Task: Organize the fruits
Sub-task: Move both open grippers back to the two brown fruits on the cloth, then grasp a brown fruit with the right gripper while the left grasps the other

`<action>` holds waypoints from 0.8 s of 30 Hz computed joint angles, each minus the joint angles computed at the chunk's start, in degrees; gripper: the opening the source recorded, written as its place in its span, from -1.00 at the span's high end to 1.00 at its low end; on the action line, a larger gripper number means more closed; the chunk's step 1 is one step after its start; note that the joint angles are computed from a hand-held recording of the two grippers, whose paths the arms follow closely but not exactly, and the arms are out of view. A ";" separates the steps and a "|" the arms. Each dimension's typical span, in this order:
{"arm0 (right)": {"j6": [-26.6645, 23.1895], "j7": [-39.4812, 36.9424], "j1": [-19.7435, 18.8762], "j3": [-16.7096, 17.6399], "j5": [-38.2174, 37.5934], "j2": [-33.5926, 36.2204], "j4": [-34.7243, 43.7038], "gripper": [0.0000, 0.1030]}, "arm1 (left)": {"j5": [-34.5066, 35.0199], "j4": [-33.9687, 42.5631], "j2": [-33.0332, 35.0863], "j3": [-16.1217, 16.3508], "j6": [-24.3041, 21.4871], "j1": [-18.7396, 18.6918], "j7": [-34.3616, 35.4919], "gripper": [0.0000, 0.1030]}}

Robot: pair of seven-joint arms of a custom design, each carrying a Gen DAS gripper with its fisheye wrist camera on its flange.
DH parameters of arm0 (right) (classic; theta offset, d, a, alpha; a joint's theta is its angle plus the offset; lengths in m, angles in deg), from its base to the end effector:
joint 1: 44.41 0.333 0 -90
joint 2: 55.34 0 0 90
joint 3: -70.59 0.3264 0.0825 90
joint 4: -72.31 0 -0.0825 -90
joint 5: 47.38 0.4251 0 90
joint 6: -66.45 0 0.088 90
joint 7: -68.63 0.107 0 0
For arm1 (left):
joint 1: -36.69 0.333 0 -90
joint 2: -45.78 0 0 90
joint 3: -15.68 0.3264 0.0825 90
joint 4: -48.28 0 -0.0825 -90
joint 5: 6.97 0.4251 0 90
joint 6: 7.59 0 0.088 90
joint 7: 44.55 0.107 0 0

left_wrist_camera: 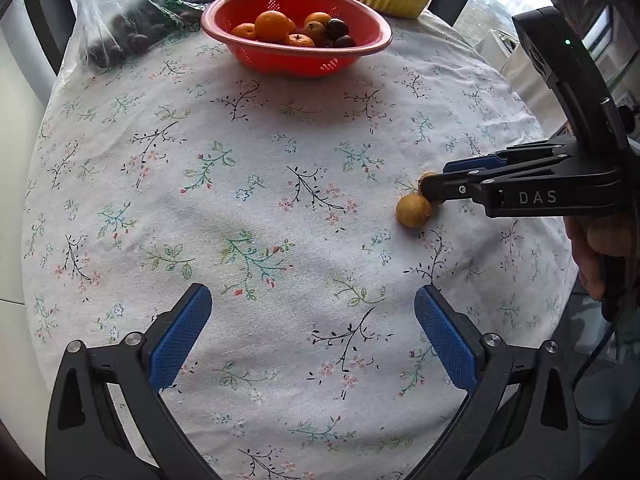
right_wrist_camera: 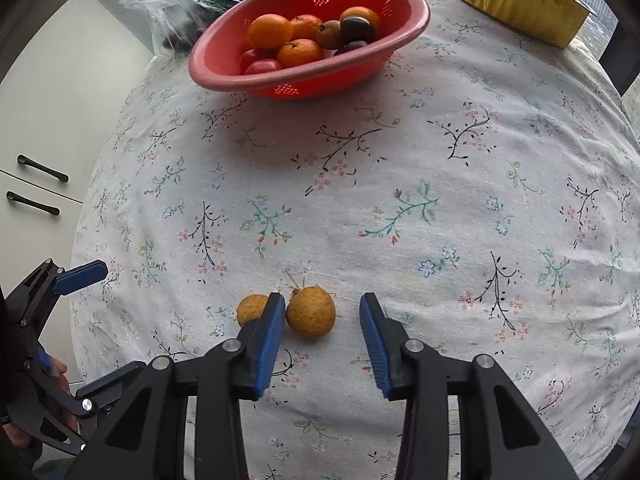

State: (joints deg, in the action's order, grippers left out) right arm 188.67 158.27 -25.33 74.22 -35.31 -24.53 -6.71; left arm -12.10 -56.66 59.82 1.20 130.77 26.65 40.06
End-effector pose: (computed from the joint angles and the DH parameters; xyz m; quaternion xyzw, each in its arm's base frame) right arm 0.7153 0.2987 0.4207 -0.7943 0.5877 0.0316 0.1505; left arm 0.6310 -0.2765 0.4291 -0.5994 0.7793 -0.1803 0.0301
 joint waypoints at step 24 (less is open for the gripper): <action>-8.68 -7.14 -0.49 0.38 0.55 4.77 8.40 0.24 | 6.13 23.88 19.65 -1.19 -8.03 -3.70 7.07 -0.98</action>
